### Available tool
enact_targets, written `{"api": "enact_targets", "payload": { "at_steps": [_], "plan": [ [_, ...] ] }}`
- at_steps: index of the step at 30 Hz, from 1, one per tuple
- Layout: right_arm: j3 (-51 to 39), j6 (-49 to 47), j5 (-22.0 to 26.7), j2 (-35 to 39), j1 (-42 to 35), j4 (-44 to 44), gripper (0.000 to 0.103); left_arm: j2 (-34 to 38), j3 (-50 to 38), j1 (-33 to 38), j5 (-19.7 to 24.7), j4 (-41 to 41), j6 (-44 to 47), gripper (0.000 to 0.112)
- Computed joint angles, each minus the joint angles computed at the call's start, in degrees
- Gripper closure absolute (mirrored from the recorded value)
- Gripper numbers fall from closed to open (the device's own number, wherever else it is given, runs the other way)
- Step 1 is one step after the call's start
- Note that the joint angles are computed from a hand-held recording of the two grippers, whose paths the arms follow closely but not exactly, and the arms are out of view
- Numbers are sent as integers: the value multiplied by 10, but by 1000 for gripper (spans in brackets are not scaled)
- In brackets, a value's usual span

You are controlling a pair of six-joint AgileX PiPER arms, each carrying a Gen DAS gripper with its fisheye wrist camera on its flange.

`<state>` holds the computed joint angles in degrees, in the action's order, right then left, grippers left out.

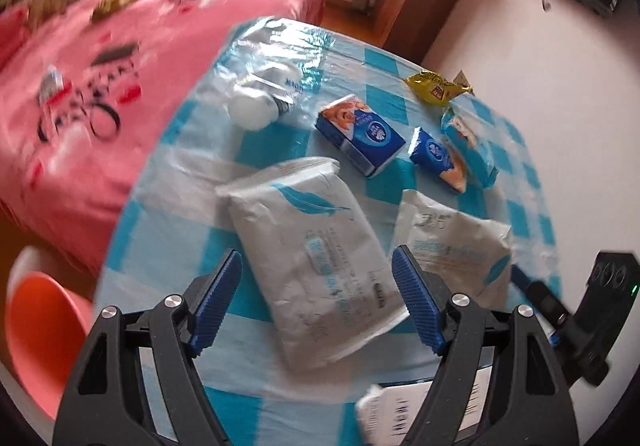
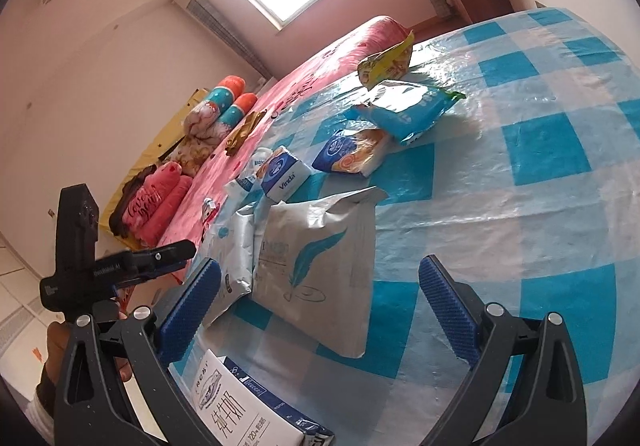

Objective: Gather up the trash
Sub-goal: 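Grasp the grey feather-print wet-wipe pack with the left gripper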

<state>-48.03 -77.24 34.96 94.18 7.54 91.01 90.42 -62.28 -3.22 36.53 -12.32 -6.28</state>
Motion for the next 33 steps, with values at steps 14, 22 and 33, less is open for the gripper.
{"api": "enact_targets", "payload": {
  "at_steps": [14,22,33],
  "plan": [
    [2,21,37,-8,-9,-53,5,67,-63,-76,39,168,-224,34],
    [2,38,52,-13,0,-96,5,108,-104,-118,74,277,-300,30],
    [-4,65,59,-15,32,-169,5,84,-67,-134,78,318,-384,30]
  ]
}}
